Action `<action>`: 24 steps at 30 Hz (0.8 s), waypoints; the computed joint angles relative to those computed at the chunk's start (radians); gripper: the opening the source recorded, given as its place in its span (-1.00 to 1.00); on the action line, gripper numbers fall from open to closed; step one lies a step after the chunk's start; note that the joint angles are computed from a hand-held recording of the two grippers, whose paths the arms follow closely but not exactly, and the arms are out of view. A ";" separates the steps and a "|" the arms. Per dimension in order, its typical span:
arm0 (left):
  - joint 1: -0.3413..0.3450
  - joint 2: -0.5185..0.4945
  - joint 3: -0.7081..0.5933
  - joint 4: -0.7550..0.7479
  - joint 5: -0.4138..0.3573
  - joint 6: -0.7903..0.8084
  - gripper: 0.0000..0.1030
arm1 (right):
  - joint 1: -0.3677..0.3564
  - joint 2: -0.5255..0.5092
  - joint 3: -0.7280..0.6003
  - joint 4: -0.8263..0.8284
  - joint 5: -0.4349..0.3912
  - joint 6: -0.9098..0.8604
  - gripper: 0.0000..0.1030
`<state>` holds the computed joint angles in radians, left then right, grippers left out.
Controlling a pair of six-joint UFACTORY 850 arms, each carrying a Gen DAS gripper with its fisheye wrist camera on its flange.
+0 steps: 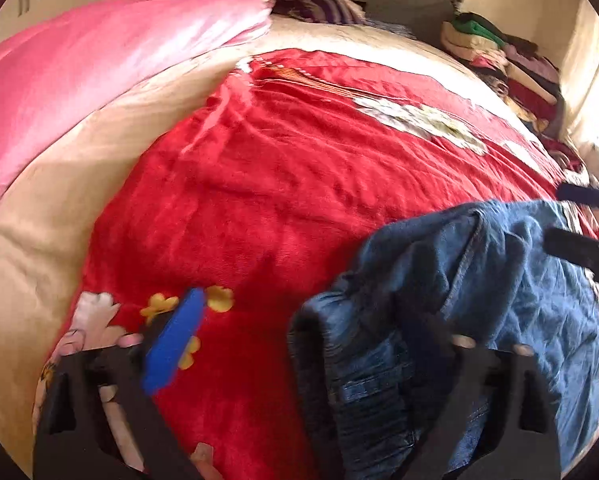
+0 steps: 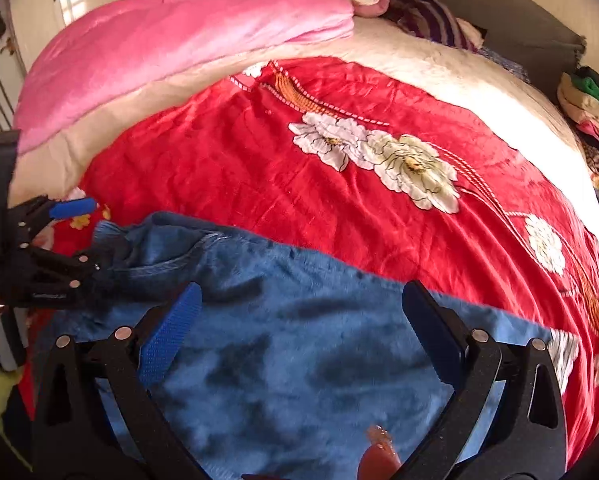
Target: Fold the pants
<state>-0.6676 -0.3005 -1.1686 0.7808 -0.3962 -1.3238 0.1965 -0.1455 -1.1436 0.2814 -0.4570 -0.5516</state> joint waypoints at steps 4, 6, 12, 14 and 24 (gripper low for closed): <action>0.006 -0.016 -0.002 -0.076 0.064 0.115 -0.22 | 0.010 -0.049 -0.032 -0.074 -0.007 0.035 0.84; 0.000 -0.011 0.003 -0.044 0.066 0.095 -0.33 | 0.018 -0.066 -0.039 -0.118 -0.006 0.057 0.84; -0.012 0.040 0.053 0.166 0.094 -0.129 -0.52 | 0.022 -0.100 -0.059 -0.155 -0.017 0.060 0.84; -0.019 0.066 0.073 0.250 0.099 -0.213 -0.54 | 0.024 -0.105 -0.062 -0.153 -0.010 0.043 0.82; -0.037 0.116 0.118 0.388 0.109 -0.347 -0.54 | 0.030 -0.100 -0.041 0.054 -0.062 -0.199 -0.82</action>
<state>-0.7047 -0.1849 -1.0508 1.1692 -0.2870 -1.6712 0.2266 -0.2460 -1.1843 0.3353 -0.5194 -0.7506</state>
